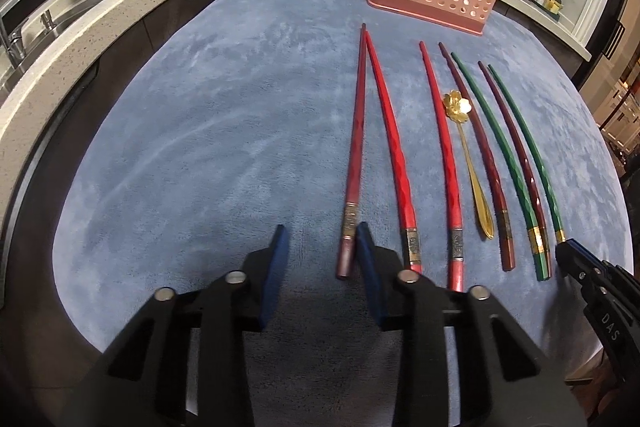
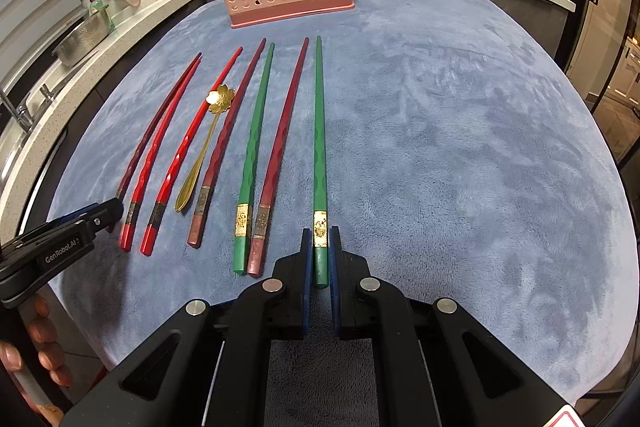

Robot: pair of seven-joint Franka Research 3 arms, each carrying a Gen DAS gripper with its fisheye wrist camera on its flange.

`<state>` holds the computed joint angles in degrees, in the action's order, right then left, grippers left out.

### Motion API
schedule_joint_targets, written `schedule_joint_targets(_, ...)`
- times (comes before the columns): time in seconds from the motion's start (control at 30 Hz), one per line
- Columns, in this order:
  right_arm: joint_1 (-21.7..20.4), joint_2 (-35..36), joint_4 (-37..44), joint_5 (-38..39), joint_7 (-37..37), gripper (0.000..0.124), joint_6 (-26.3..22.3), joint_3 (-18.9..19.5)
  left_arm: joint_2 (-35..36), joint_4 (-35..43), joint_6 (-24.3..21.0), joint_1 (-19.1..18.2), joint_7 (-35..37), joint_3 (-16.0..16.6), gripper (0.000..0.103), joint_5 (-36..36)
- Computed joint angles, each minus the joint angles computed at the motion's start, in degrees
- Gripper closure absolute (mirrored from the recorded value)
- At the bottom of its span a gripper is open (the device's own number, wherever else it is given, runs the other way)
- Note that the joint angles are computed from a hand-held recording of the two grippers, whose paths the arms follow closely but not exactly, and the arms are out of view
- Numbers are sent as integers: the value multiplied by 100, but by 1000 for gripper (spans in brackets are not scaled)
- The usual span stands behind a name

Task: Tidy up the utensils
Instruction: 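Grasp the dark red chopstick with the left tool while the right tool lifts the green one, then carry both chopsticks into the pink holder and open both tools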

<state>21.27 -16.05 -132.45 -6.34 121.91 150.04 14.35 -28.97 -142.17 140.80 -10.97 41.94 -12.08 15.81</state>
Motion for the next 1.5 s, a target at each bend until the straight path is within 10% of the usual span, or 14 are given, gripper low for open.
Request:
schedule_joint_targets(0.23, 2, -8, -9, 0, 6, 117, 6, 1, -74, -49, 29, -21, 107, 76, 93, -72)
schedule_joint_targets(1.5, -771, -764, 843, 180, -193, 117, 324, 19, -553, 1308, -309, 523, 287, 73, 96, 423)
